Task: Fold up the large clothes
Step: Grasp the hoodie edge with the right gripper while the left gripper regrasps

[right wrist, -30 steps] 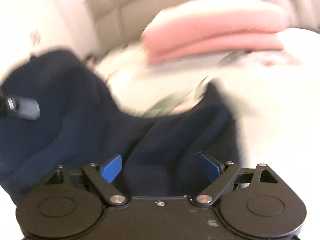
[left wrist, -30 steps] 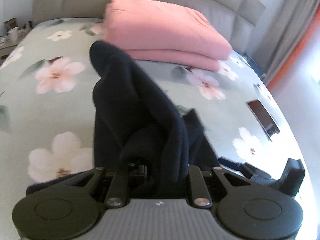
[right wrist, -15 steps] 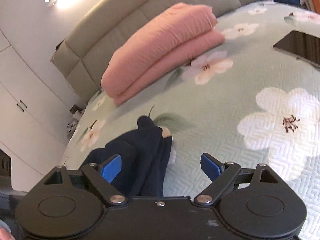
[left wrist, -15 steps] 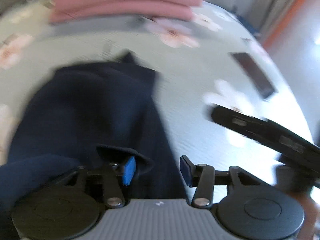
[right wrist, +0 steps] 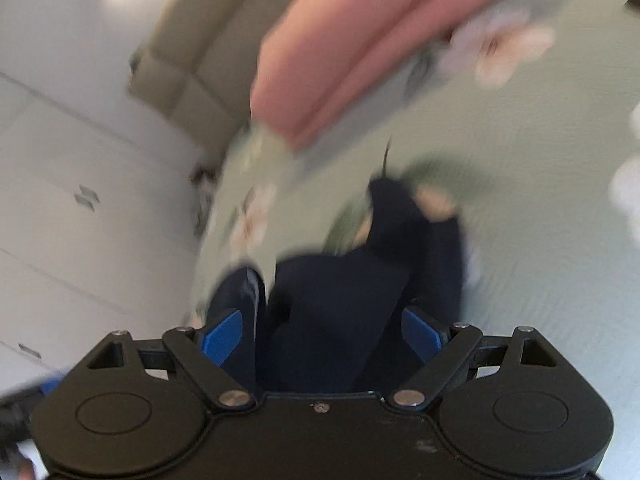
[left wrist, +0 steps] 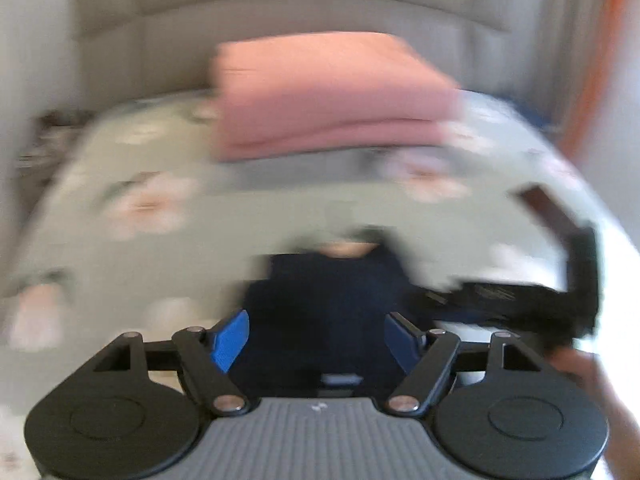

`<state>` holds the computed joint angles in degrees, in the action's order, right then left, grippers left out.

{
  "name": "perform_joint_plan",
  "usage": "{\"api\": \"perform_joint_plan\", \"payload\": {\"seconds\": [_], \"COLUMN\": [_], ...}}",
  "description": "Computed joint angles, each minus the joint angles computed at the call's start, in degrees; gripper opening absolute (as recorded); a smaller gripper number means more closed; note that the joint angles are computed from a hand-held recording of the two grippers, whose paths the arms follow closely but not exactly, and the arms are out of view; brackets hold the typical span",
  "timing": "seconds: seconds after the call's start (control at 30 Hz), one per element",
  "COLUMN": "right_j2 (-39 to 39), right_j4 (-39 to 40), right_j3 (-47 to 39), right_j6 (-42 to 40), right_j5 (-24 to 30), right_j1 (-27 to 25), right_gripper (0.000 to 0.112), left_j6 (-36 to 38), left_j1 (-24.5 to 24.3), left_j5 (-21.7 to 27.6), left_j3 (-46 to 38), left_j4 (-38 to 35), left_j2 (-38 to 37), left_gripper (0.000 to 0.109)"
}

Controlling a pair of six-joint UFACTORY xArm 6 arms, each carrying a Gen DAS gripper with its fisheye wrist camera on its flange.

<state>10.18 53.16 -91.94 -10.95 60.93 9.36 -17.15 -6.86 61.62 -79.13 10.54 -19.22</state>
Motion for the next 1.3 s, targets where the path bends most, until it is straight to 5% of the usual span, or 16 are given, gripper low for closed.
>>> {"api": "perform_joint_plan", "payload": {"seconds": [0.1, 0.17, 0.23, 0.5, 0.8, 0.83, 0.87, 0.9, 1.03, 1.2, 1.3], "right_j2": [0.7, 0.2, -1.6, -7.2, -2.2, -2.0, -3.0, -4.9, -7.8, -7.0, -6.6], "right_j4": [0.0, 0.6, 5.5, 16.6, -0.3, -0.2, 0.4, 1.0, 3.1, 5.8, 8.1], "right_j3": [1.4, 3.6, 7.5, 15.9, 10.8, 10.5, 11.1, 12.9, 11.6, 6.0, 5.1], "right_j6": [2.4, 4.4, 3.6, -4.2, -2.7, -2.8, -5.0, -8.7, -21.1, -22.4, -24.5], "right_j5": [0.5, -1.4, -4.6, -9.6, -13.8, -14.8, -17.6, -21.1, -24.0, -20.2, -19.9], "right_j1": [3.7, 5.4, 5.9, 5.4, 12.5, 12.9, 13.7, 14.8, 16.5, 11.5, 8.0], "right_gripper": [0.103, 0.103, 0.103, 0.103, 0.103, 0.098, 0.051, 0.023, 0.02, 0.02, 0.02], "left_j6": [1.4, 6.1, 10.0, 10.5, 5.3, 5.7, 6.5, 7.6, 13.0, 16.8, 16.6], "left_j1": [6.7, 10.9, 12.5, 10.7, 5.1, 5.1, 5.3, 5.5, 9.1, 14.5, 12.0], "left_j5": [-3.2, -3.5, -4.8, -12.2, -16.2, -16.2, -16.1, -15.8, -12.3, -10.2, -9.1], "left_j3": [8.5, 12.4, 16.6, 28.1, 31.7, 31.9, 32.2, 32.1, 29.1, 23.4, 21.2], "left_j4": [1.5, -6.0, -12.4, -17.7, -11.8, -12.5, -13.5, -14.7, -22.8, -29.8, -27.4], "left_j2": [-3.7, -4.5, -5.8, -10.6, -12.8, -13.4, -14.3, -15.0, -17.1, -16.6, -12.0], "left_gripper": [0.072, 0.056, 0.055, 0.056, 0.058, 0.058, 0.058, 0.058, 0.061, 0.077, 0.076]}}
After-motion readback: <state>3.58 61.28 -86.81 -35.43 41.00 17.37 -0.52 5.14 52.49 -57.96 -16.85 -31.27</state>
